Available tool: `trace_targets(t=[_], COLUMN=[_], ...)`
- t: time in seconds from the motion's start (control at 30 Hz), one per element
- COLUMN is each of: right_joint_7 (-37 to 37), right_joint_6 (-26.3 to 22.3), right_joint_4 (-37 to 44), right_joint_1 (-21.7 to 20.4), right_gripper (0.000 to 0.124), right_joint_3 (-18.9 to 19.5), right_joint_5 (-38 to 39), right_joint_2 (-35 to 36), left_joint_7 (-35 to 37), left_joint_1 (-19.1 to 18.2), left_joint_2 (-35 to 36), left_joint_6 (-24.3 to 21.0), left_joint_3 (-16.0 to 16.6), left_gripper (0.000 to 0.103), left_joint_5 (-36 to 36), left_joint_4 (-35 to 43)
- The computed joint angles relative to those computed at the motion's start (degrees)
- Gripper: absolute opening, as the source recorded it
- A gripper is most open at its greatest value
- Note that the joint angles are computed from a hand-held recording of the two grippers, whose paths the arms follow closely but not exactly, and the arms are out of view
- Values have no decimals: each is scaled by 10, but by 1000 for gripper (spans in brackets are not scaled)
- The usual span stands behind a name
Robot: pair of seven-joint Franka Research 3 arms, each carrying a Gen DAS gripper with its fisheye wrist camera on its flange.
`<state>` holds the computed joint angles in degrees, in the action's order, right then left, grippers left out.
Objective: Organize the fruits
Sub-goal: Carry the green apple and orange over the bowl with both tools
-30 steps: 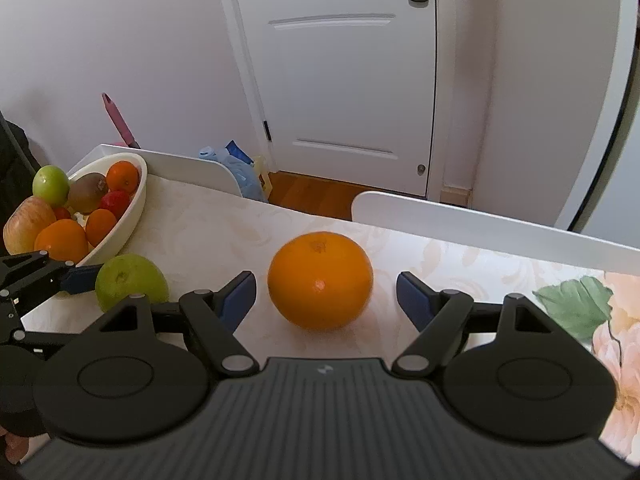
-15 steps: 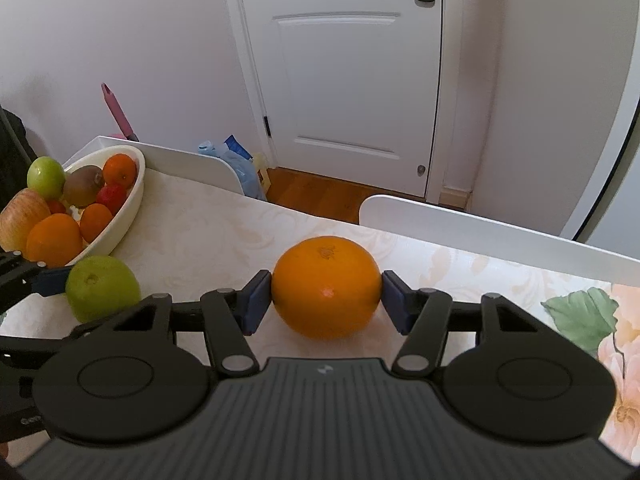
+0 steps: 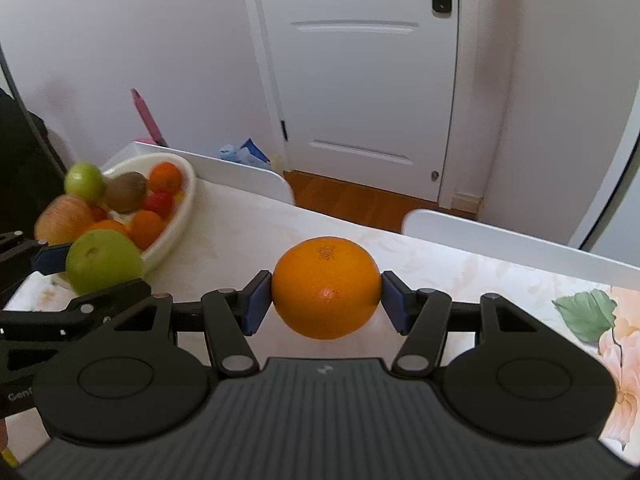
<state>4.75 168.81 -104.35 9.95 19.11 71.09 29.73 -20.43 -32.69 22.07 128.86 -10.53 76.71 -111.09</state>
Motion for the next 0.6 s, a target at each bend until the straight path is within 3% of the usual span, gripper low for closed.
trace_targets(t=[0.27, 0.6], right_joint_7=[12, 55], right_joint_6=[1, 26], right_joint_4=[-34, -36], right_joint_1=[25, 77], right_gripper=[74, 74], right_joint_3=[3, -8], right_joint_5=[31, 42], right_joint_2=[-48, -67], left_joint_7=[1, 28], left_joint_1=[19, 73], left_joint_2=[-73, -151], left_joint_6=[-8, 12], left_joint_3=[-13, -30], left_gripper=[58, 58], left_joint_5=[6, 22], left_joint_4=[-66, -139])
